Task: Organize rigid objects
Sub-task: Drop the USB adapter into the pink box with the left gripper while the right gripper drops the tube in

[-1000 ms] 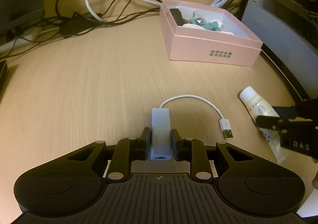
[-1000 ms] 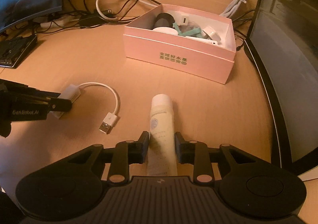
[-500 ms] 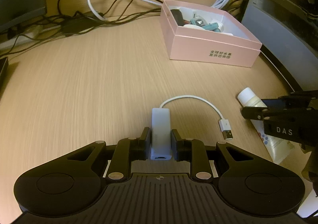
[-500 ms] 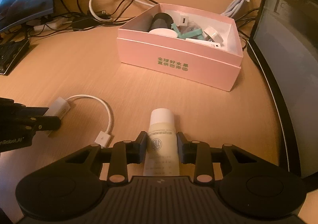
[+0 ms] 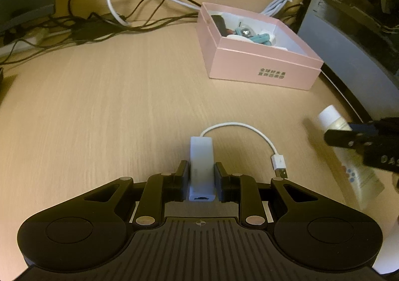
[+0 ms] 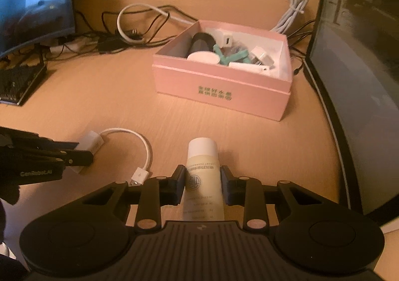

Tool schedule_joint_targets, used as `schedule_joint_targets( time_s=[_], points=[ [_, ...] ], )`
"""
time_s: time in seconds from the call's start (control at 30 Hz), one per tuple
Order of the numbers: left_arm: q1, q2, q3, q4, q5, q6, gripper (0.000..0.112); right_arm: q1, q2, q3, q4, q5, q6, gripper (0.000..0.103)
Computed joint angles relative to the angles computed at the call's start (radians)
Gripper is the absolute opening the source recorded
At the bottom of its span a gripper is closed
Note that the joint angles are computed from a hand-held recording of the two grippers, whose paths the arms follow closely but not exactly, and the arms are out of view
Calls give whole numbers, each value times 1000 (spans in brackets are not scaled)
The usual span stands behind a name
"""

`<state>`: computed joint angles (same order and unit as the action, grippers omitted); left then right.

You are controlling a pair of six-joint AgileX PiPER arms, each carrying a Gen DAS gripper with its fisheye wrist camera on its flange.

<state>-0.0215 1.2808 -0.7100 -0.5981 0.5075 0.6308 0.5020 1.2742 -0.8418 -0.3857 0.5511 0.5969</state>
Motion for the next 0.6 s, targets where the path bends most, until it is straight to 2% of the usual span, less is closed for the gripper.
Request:
schedule_joint_targets(
  time_s=[0.23,0.47,0.6],
  points=[
    [-11,-6,20,-70,-13,133,24,47,-61,18,-107,55,113,29],
    [-24,-38,16,-165,14,292,24,58,-75,25,-124,93,161,29],
    [-18,-36,-58,-265,45,395,24,56,-116,32,-140,114,182,29]
  ],
)
